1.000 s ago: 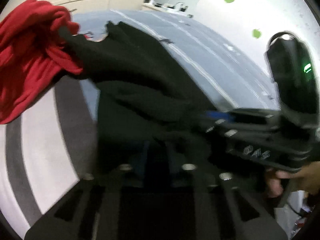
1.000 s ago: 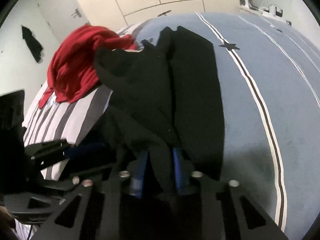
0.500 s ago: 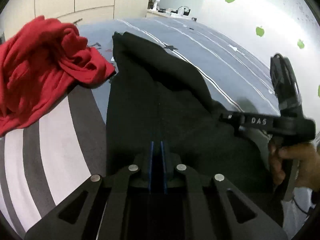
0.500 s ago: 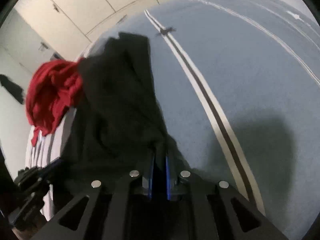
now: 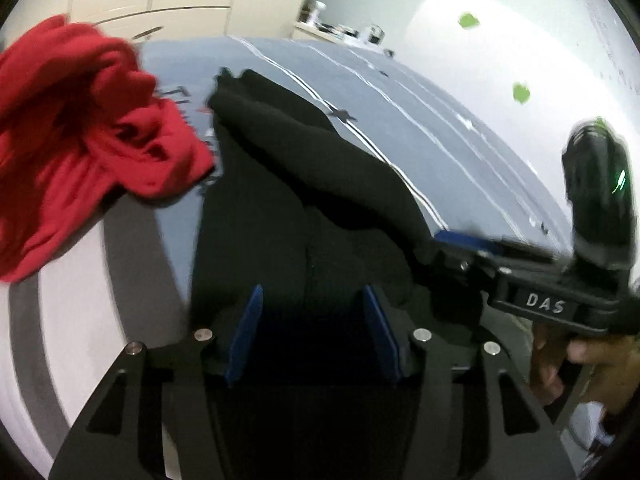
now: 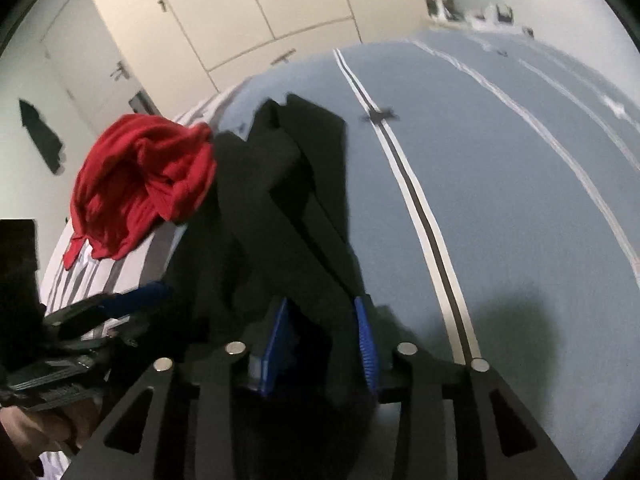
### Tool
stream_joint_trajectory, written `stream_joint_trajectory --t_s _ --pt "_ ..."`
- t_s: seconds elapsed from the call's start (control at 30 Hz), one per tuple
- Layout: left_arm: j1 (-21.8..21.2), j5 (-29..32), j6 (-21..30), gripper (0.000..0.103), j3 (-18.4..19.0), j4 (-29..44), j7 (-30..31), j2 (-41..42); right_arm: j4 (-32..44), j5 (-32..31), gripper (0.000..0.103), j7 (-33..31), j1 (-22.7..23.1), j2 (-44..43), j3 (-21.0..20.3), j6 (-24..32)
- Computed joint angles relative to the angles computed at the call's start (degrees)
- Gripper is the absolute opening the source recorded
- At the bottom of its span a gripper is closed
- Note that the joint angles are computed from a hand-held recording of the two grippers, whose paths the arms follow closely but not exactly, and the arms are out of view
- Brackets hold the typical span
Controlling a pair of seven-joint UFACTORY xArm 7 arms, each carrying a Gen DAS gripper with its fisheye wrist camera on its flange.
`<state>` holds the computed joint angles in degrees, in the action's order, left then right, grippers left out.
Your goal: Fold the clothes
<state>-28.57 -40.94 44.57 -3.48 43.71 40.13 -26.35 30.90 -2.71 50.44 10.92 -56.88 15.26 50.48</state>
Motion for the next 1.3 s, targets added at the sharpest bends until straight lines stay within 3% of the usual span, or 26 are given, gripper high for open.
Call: stream_joint_trajectory --t_s 0.2,0.27,0.3,0.37,0.47,0.57,0.63,0.67,0.7,0.73,0.87,0.9,0.97,1.07,1.13,1.23,1.3 --pt "-1.2 -0.5 -3.7 0.046 -1.3 1.9 1.1 4.4 1.9 -2.3 0.039 -2.3 -1.4 7.2 -0.4 -2.9" --pt "-1.2 -1.1 -3.8 0.018 -1.5 3.0 1.1 6.0 1.2 -2.0 0.039 -1.7 -1.8 7.8 -1.1 -5.2" --pt "-0.6 1.6 -4.9 0.003 -3.1 3.8 -0.5 7.5 1.3 -2.1 0.037 -1.4 -2.2 8.4 -1.2 -5.6" --pt "-0.8 3.6 -5.6 0.003 -4.2 4.2 -0.4 8.6 1.9 -2.4 0.022 -1.1 -2.6 9.9 -1.0 -5.7" --pt "-0.3 3.7 -7.6 0.002 -3.9 4.6 -1.7 7.3 3.5 -3.6 0.013 -0.8 -2.9 11.2 -0.1 -4.8" --pt "-1.8 -2.9 -10.3 0.002 0.0 5.3 1.9 2.2 4.0 -3.9 0.011 -0.5 -2.7 8.1 -0.9 -7.4" --pt "-4.4 -6.5 -12.8 0.002 3.2 5.8 4.9 -0.9 4.3 -4.7 0.010 -0.3 -3.4 4.6 -0.9 -11.3" --pt "-3.8 -5.3 -13.5 0.002 2.7 6.0 4.6 -0.6 4.1 -5.8 0.011 0.2 -4.8 2.9 -0.1 -14.0" --pt "-0.9 -1.8 -13.1 0.002 -0.2 5.9 2.5 1.9 4.2 -6.0 0.011 0.5 -5.6 3.2 0.3 -14.8" --pt "1.7 3.8 -12.3 0.002 -2.9 6.2 -1.3 4.6 4.1 -3.8 0.011 -0.3 -4.1 6.0 -1.2 -13.3" --pt "3.9 13.3 -6.4 0.003 -4.0 6.9 -8.5 10.4 3.7 4.5 0.012 -4.0 1.0 14.1 -6.8 -7.5" --pt "3.7 12.9 -6.1 0.003 -3.7 7.2 -8.6 10.0 3.0 5.1 0.013 -4.5 1.2 13.9 -7.1 -7.2" --pt "3.5 12.4 -5.8 0.003 -3.2 7.6 -8.0 9.9 2.4 5.2 0.028 -5.5 0.7 12.0 -7.4 -7.4" --pt "3.1 8.1 -4.3 0.007 -1.4 9.6 -5.7 10.9 1.6 5.3 0.029 -7.0 -0.1 9.3 -7.8 -7.8" --pt "3.3 4.9 -3.7 0.020 -0.8 10.7 -4.8 11.5 1.5 5.6 0.029 -7.6 -0.7 9.2 -8.0 -8.8" --pt "3.1 1.8 -1.6 0.033 -1.0 13.1 -3.1 13.7 2.5 6.0 0.029 -8.9 -1.1 11.7 -8.2 -10.5" --pt "3.6 4.5 -2.3 0.033 -3.1 14.6 -2.9 16.0 3.7 6.1 0.029 -9.3 -1.5 14.1 -8.0 -11.9"
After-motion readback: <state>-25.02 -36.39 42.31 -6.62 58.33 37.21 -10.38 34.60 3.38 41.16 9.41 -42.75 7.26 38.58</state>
